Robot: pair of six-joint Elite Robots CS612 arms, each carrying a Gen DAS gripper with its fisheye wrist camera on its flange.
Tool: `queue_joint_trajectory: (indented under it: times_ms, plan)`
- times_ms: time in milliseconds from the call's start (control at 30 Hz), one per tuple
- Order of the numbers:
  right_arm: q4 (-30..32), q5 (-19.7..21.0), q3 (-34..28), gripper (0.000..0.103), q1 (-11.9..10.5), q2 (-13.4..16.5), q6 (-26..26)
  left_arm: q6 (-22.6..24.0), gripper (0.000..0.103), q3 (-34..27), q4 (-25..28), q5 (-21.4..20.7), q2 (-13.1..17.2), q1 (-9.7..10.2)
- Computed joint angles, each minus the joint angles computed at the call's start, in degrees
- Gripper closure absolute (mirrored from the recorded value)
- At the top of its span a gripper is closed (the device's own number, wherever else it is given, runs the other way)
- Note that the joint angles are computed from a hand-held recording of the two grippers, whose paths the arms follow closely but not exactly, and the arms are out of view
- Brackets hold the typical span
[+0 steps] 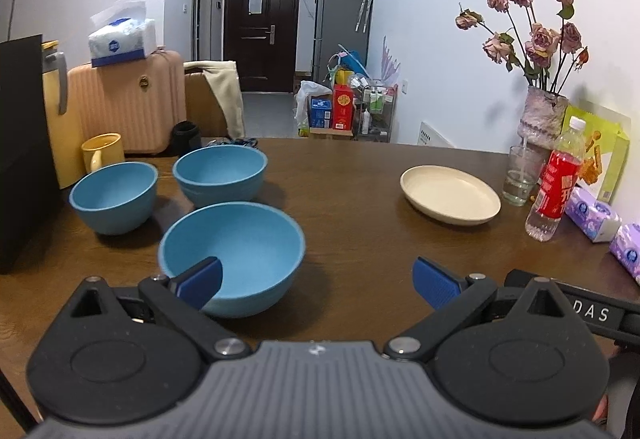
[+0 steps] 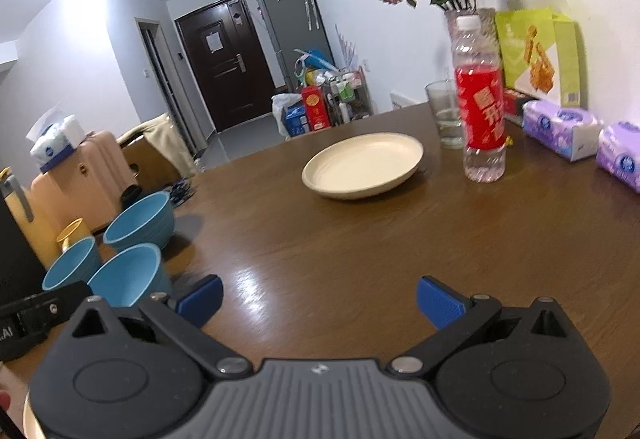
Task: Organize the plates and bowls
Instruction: 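Raise both open grippers away from the stacked cream plates, then move both grippers to the cream plate beside the glass of water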
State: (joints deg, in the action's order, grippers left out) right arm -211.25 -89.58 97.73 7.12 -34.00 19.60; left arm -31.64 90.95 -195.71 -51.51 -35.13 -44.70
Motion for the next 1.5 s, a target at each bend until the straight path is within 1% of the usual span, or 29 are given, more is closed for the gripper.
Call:
queue_joint_trajectory:
  times_ms: [200,333,533,600,667,767,833,900,1000,1167,1267,1367,1500]
  plan:
    - [1.68,-0.3,-2.18,0.0,-1.79,0.48,-0.67,-0.96,0.0,-5.66,4.25,-0.07,1.78,-0.15]
    - [3.64,-0.83,-4.31,0.0,-2.72,1.08,-1.13,-1.89,0.0,-10.16,7.58,0.52,3.51,-0.07]
    - [7.27,-1.95,-9.11,0.0,-3.65,2.78,-0.87,-4.29,0.0,-17.74,12.97,-0.58,6.72,0.7]
    - [8.68,-2.69,-11.32,0.0,-3.84,3.67,-1.43,-5.67,0.0,-20.04,14.9,-1.01,7.73,1.06]
    - [10.54,-3.91,-13.79,0.0,-3.82,4.61,-3.1,-8.06,0.0,-22.1,16.88,-0.79,8.7,1.41]
    - [13.01,-4.08,-17.44,0.0,-3.84,6.01,-5.86,-10.78,0.0,-25.75,20.3,-1.17,10.28,2.1]
    - [14.84,-4.04,-20.03,0.0,-3.8,7.02,-7.18,-11.8,0.0,-28.12,21.78,-1.32,11.4,2.44]
    - [17.08,-4.36,-23.02,0.0,-3.69,8.19,-8.29,-12.99,0.0,-30.74,24.48,-0.34,12.61,2.65]
    - [19.4,-5.45,-26.74,0.001,-3.53,9.86,-8.84,-16.07,0.0,-34.16,28.81,0.68,14.28,3.12]
    - [24.46,-5.78,-33.28,0.003,-3.58,12.88,-9.7,-20.93,0.0,-40.98,35.46,-0.3,17.51,4.24]
    - [27.13,-6.06,-36.68,0.005,-3.46,14.44,-11.57,-22.43,0.0,-44.96,37.87,-0.27,19.64,4.65]
    - [29.62,-5.39,-39.3,0.005,-3.55,15.68,-12.93,-23.81,0.0,-49.46,41.3,-0.58,21.9,5.07]
    - [32.79,-5.85,-42.32,0.005,-3.83,16.94,-12.41,-23.53,0.0,-55.64,45.37,-1.86,24.97,5.59]
